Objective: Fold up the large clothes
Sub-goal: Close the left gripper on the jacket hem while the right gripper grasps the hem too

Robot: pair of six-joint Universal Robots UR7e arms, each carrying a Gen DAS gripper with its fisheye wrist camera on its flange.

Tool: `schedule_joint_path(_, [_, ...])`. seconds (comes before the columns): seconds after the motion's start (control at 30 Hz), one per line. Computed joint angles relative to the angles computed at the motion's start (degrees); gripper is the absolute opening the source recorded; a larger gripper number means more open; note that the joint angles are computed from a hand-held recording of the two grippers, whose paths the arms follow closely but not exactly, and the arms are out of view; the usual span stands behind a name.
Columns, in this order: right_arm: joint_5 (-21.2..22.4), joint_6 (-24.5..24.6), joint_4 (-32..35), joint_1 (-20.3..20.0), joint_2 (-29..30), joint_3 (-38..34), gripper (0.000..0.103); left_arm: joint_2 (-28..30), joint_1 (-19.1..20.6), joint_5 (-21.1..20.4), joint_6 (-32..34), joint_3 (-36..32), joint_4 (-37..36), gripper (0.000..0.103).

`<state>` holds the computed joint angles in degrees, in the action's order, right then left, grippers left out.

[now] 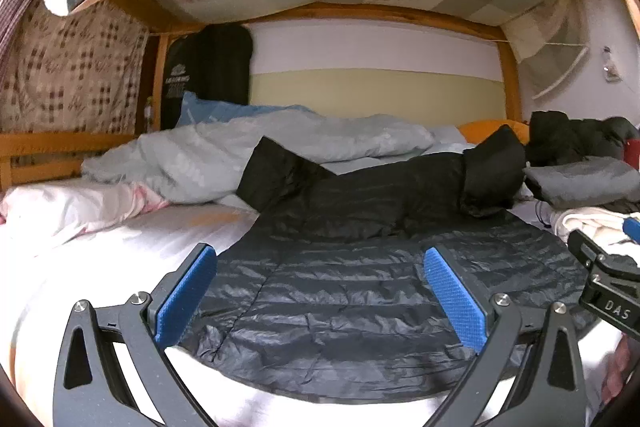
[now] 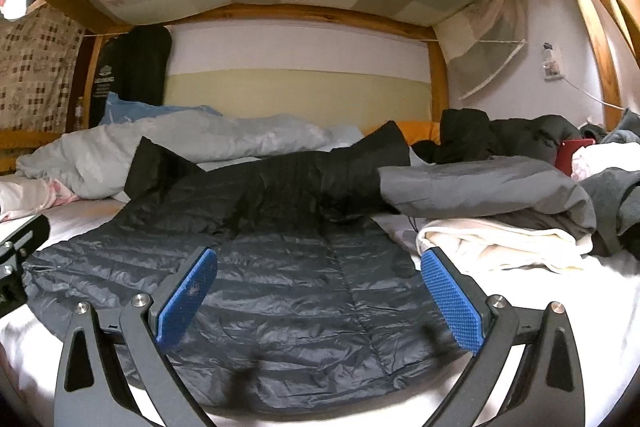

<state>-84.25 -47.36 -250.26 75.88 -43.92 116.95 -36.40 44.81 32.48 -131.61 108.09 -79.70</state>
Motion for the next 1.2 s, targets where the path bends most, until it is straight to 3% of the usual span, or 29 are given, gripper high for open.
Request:
schedule_joint_path(0.07, [-6.1,-1.0,1.3,1.6,0.0,-1.1,0.103,-0.3,-0.4,-0.4,0.2,0.4,-0.7,0.103])
schedule_joint_path(0.1, [-5.5,-0.9,2.1,1.5,-0.9,-0.4,0.103,-0.7,-0.8,-0.8,-0.3,0.6,-0.5,0.102])
schedule_joint_path(0.17, [-0.3,0.2,1.4,-0.1,-2.6,1.7,0.103,-1.8,-1.8,0.3,-2.9,1.6,1.2,0.102])
schedule_joint_path(0.27, [2.0,-0.9,2.0,-0.3,-5.4,3.5,0.103,-2.4,-3.9,-0.5,3.3,3.5,-4.0,0.102])
schedule_joint_path(0.4, [6.0,-1.9,6.0,-1.5,-10.8,6.6,0.103,-3.5,-6.9,-2.7,14.8,6.8,-17.0,0.102])
schedule_joint_path(0.47, [7.6,-1.8,11.3,-2.4,-14.7,8.1,0.103,-4.5,-8.0,-1.5,16.1,9.4,-21.3,0.102])
schedule_joint_path(0.53, [9.1,0.0,12.8,-3.5,-17.0,9.0,0.103,-4.1,-8.7,-0.5,21.6,11.1,-28.0,0.102])
schedule_joint_path(0.67, [7.8,1.5,14.7,-4.9,-19.6,8.8,0.103,-4.8,-8.7,-3.0,27.4,12.4,-33.5,0.102])
schedule_joint_path(0.73, [6.0,3.1,17.2,-5.6,-20.4,7.8,0.102,-5.7,-8.2,-5.9,26.6,12.1,-33.1,0.102])
schedule_joint_path(0.8, [4.7,5.2,22.6,-6.3,-21.9,6.9,0.092,-6.5,-7.3,-8.4,25.2,12.3,-34.1,0.103])
schedule_joint_path(0.9, [1.7,8.6,30.5,-7.0,-22.2,4.9,0.078,-6.7,-6.3,-8.3,26.6,12.2,-33.2,0.103])
schedule_joint_path(1.0, [-1.3,7.5,34.8,-7.1,-20.8,3.4,0.067,-5.2,-5.1,-8.4,30.2,11.0,-33.9,0.103])
schedule_joint_path(1.2, [-4.6,7.4,32.7,-7.3,-16.5,2.5,0.067,-5.2,-1.6,-13.2,16.7,6.9,-18.1,0.103])
